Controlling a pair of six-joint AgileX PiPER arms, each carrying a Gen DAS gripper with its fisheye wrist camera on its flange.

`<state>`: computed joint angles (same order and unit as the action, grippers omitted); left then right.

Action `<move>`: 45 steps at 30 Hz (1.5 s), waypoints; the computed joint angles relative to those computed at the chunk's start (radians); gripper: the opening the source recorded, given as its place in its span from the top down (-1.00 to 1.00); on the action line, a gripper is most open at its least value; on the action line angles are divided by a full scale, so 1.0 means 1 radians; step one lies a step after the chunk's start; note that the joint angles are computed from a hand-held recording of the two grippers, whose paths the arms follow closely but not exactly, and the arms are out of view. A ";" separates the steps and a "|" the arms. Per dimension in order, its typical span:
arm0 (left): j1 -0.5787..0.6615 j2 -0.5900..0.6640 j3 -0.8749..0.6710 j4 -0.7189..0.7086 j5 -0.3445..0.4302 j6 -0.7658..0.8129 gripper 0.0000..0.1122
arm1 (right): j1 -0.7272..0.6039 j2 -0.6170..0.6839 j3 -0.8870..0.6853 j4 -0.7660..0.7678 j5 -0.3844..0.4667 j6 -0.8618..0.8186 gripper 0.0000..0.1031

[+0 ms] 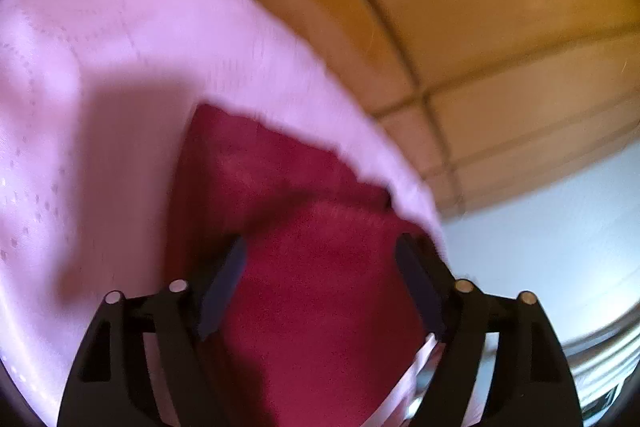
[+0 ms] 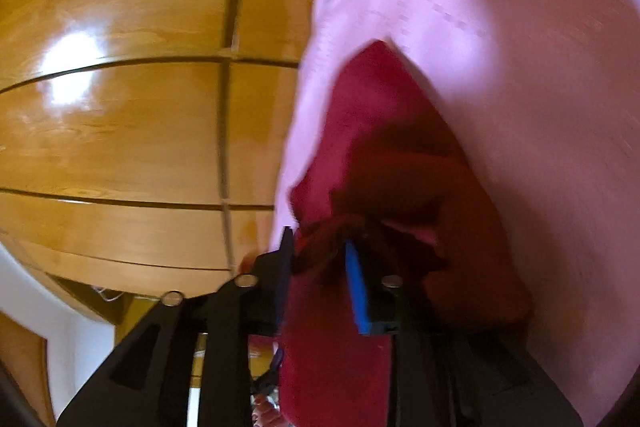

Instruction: Fold small clothes

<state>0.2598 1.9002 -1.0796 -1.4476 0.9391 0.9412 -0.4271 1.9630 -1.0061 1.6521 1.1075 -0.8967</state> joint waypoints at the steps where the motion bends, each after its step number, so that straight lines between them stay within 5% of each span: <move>1: 0.016 -0.014 0.023 -0.062 -0.006 0.035 -0.51 | -0.004 -0.004 0.008 0.028 0.009 -0.032 0.08; 2: 0.022 -0.036 0.040 -0.093 -0.037 0.046 -0.53 | -0.015 -0.014 0.023 0.061 0.022 -0.069 -0.07; 6: -0.018 -0.113 0.054 -0.015 -0.196 0.018 -0.53 | -0.008 -0.098 0.018 0.008 -0.062 -0.124 -0.11; 11: -0.107 -0.150 0.065 0.222 -0.359 -0.104 -0.37 | 0.116 -0.216 -0.026 -0.223 -0.298 -0.116 -0.11; 13: -0.136 -0.136 0.046 0.317 -0.395 -0.169 -0.26 | 0.118 -0.220 -0.035 -0.223 -0.256 -0.138 -0.11; 17: -0.103 -0.149 0.064 0.322 -0.344 -0.119 -0.21 | 0.088 -0.150 -0.135 -0.367 0.005 -0.039 -0.17; 23: -0.081 -0.130 0.061 0.326 -0.313 -0.109 -0.05 | -0.006 -0.227 -0.106 -0.498 0.097 -0.019 -0.23; 28: -0.100 -0.086 0.026 0.312 -0.283 -0.101 0.22 | -0.020 -0.298 -0.084 -0.530 -0.081 -0.018 -0.23; 33: -0.129 -0.094 0.008 0.373 -0.317 -0.171 0.45 | 0.151 -0.233 -0.217 -0.718 -0.324 0.125 -0.22; 39: -0.110 -0.107 0.009 0.397 -0.301 -0.175 0.45 | 0.195 -0.077 -0.320 -0.694 -0.348 0.177 -0.22; 42: -0.138 -0.094 -0.010 0.444 -0.315 -0.199 0.46 | 0.188 -0.079 -0.294 -0.643 -0.346 0.119 0.14; 43: -0.163 -0.104 -0.011 0.508 -0.362 -0.254 0.67 | 0.191 -0.088 -0.283 -0.655 -0.359 0.128 0.39; 45: -0.213 -0.130 -0.008 0.647 -0.448 -0.394 0.78 | 0.192 -0.112 -0.259 -0.678 -0.377 0.142 0.67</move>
<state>0.0466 1.7704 -1.0878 -0.8006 0.4912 0.5468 -0.2347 1.8511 -1.2655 0.9741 0.7308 -0.7543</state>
